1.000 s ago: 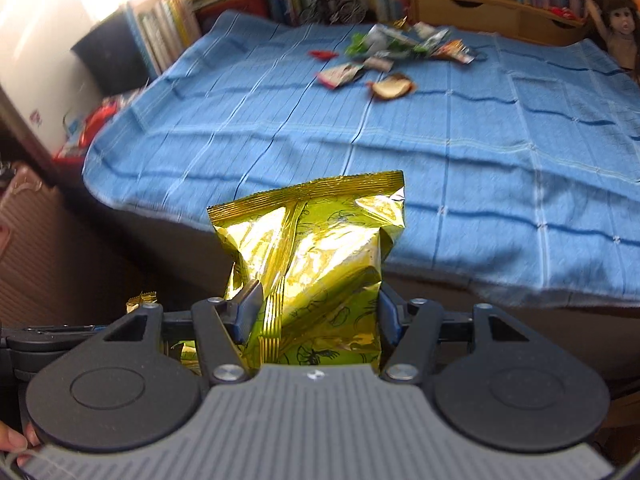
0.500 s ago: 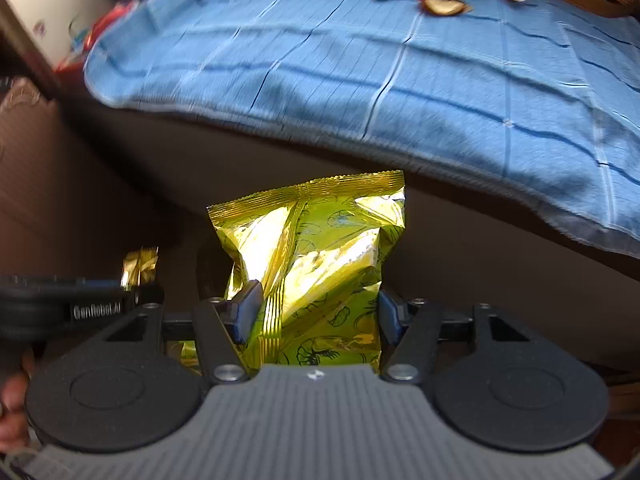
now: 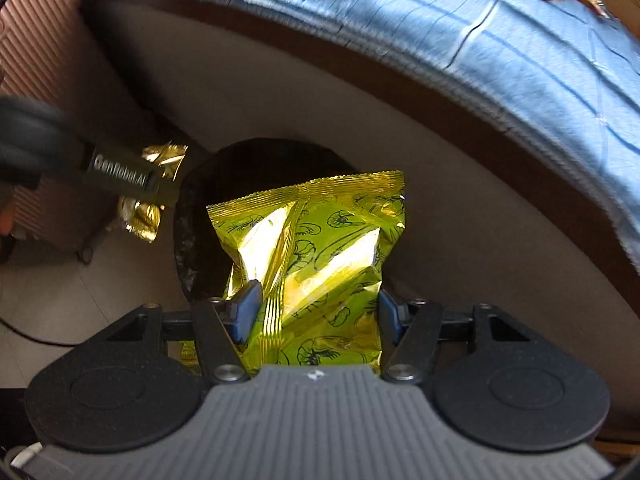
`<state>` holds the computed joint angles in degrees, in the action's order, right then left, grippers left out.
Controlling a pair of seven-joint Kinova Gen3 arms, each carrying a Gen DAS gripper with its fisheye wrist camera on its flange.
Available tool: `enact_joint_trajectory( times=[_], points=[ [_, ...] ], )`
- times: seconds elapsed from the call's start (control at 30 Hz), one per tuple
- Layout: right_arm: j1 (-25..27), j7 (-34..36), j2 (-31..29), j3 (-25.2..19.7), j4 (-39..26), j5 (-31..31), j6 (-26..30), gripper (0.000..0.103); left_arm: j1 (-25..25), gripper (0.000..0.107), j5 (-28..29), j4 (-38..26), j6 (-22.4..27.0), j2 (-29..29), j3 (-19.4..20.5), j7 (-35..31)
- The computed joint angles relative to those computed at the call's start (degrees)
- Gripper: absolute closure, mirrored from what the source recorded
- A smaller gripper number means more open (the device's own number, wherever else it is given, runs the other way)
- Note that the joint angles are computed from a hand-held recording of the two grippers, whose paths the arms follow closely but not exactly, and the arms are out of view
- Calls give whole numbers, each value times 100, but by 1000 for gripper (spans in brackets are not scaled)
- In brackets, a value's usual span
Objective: Collect trash
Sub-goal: 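Open both grippers to drop the foil bag and candy bar into the bin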
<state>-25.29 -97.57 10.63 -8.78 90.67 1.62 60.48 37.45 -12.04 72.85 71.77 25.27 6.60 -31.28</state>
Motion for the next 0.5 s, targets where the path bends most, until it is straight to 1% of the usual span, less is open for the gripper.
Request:
enact_joint_trajectory(
  times=[0.03,0.1,0.17,0.27,0.33,0.4,0.5],
  points=[
    [-5,9,36,-4,12,5,-40,37,0,80,-13,-8,-28,43,0,-15],
    [-13,27,93,-8,52,6,-149,36,-8,70,-34,-103,15,153,0,-110],
    [8,108,143,-10,82,-26,-267,36,-37,65,-50,-130,-12,220,-11,-248],
    [42,297,183,-3,150,-8,-456,34,-114,62,26,-121,-87,288,-22,-411],
    [78,406,173,8,233,-23,-580,24,-137,58,64,-82,-118,292,-41,-461],
    [36,375,114,15,352,61,-763,19,-93,48,35,-121,-89,320,-74,-423],
    [-4,384,110,17,361,166,-882,16,-65,42,-34,-280,38,397,-111,-431]
  ],
)
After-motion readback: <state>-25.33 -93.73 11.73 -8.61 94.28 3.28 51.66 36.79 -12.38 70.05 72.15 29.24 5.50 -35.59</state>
